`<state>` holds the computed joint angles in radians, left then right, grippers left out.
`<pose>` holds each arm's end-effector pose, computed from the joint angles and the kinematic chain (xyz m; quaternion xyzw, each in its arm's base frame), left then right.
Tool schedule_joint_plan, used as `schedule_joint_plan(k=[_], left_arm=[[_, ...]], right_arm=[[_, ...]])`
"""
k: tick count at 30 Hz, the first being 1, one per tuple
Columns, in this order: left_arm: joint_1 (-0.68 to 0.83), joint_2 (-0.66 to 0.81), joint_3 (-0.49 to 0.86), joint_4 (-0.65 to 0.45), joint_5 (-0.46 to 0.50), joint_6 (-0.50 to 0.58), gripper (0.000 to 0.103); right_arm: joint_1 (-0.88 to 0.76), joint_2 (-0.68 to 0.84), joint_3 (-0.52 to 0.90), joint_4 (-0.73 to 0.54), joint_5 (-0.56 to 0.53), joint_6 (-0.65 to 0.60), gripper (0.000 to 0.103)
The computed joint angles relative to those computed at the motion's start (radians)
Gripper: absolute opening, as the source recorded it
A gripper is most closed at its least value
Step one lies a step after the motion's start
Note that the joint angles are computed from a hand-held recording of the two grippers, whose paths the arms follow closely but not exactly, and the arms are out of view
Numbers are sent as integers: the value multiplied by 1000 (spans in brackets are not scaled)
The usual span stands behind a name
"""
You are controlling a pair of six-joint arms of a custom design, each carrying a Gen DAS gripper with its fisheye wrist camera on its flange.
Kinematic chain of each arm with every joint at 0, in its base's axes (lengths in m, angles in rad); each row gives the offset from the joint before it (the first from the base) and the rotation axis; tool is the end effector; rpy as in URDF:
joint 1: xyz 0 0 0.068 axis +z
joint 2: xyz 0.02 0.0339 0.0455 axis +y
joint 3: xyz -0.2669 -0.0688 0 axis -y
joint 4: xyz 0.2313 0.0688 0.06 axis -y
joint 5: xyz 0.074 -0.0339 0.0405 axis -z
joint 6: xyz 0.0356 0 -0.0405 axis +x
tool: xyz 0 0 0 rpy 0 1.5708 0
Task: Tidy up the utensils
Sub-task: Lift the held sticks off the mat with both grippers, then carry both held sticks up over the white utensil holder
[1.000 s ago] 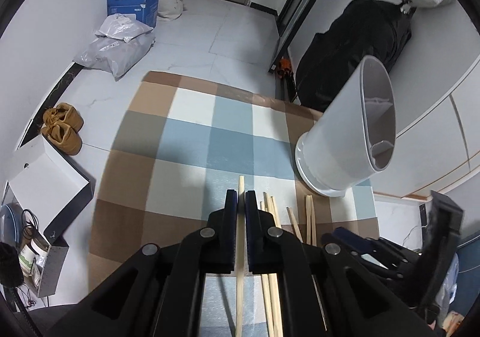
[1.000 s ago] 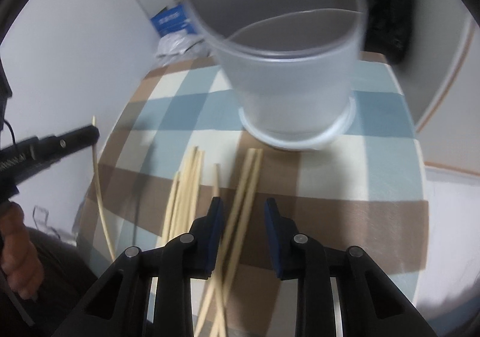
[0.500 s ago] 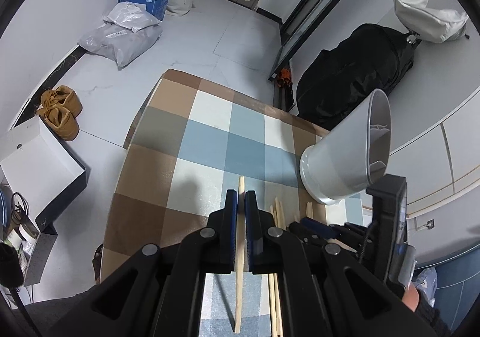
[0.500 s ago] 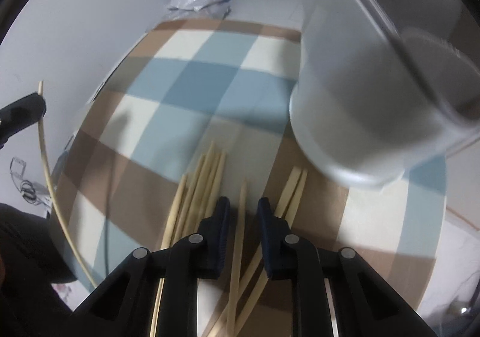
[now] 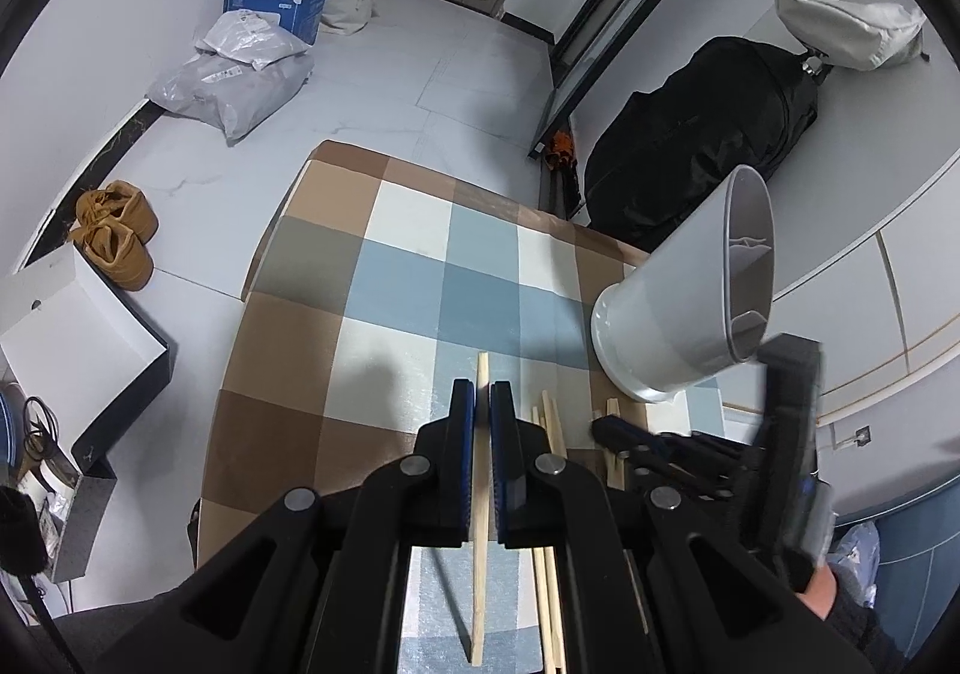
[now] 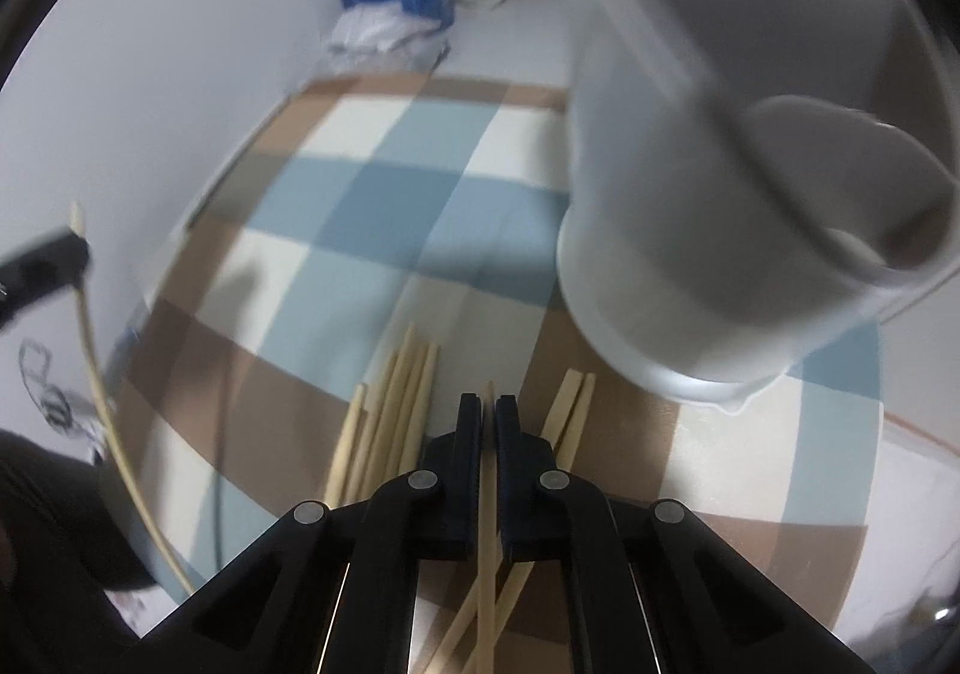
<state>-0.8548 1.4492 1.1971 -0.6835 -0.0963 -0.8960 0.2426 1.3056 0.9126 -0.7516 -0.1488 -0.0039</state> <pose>0.1939 -0.2177 0.2907 -0.0346 0.9484 -0.2102 0.2350 0.2238 0.0608 0.2385 -0.1354 0.9654 0.0972 0.2008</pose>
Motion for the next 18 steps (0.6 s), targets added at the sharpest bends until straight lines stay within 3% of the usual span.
schedule_joint_plan(k=[10,18], left_arm=[[-84,5,49,-14,-79,18,1],[-178,64,188,-89,-170,46,1]], right_arm=[[-250,-389,-117,21,-236,18,4],[-278,-549,-156,128,-242,59,4]])
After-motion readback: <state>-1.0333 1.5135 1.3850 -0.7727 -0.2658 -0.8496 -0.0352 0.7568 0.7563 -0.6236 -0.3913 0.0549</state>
